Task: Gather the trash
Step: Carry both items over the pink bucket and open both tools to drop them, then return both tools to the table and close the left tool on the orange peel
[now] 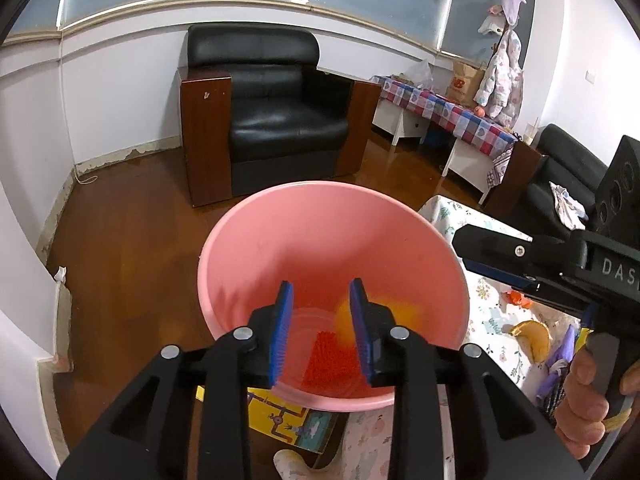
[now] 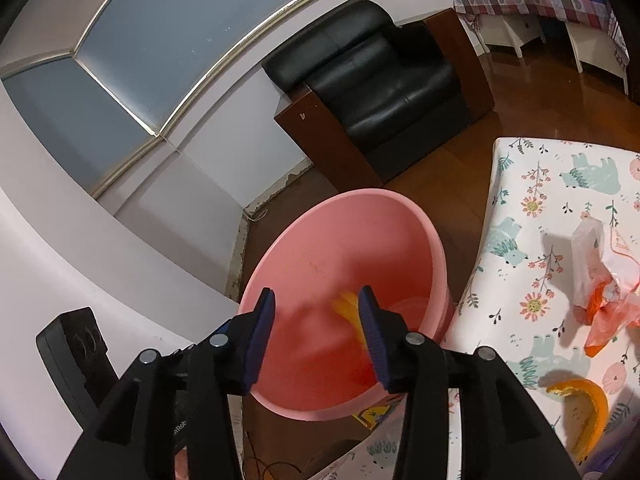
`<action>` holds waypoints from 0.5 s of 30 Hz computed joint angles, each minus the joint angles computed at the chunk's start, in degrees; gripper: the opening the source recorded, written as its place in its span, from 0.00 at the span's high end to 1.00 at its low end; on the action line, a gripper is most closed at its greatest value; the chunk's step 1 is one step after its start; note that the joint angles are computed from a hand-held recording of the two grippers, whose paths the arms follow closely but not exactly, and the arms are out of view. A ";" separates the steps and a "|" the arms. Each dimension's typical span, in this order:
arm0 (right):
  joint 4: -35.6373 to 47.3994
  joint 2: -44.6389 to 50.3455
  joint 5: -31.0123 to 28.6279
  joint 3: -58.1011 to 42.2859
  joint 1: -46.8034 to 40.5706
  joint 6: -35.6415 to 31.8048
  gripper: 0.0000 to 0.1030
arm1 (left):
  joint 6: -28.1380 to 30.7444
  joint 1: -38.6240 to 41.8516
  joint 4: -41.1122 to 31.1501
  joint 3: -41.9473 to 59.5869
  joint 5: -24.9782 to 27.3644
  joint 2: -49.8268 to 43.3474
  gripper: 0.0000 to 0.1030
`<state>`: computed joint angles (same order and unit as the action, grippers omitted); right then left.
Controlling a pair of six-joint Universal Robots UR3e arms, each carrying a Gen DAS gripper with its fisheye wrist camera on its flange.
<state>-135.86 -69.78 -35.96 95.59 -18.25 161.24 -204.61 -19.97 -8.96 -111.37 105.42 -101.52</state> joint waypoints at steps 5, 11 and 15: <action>-0.21 -3.64 -0.74 3.08 -1.03 -2.15 0.55 | -0.70 -0.97 0.51 0.00 0.12 0.67 0.71; 0.16 -11.13 -2.75 10.29 -4.22 -7.05 0.55 | 0.37 -3.48 0.02 1.27 0.56 0.92 0.71; 2.50 -18.21 -4.45 16.13 -8.66 -11.79 0.55 | 1.58 -6.67 -0.22 3.71 1.23 -0.35 0.71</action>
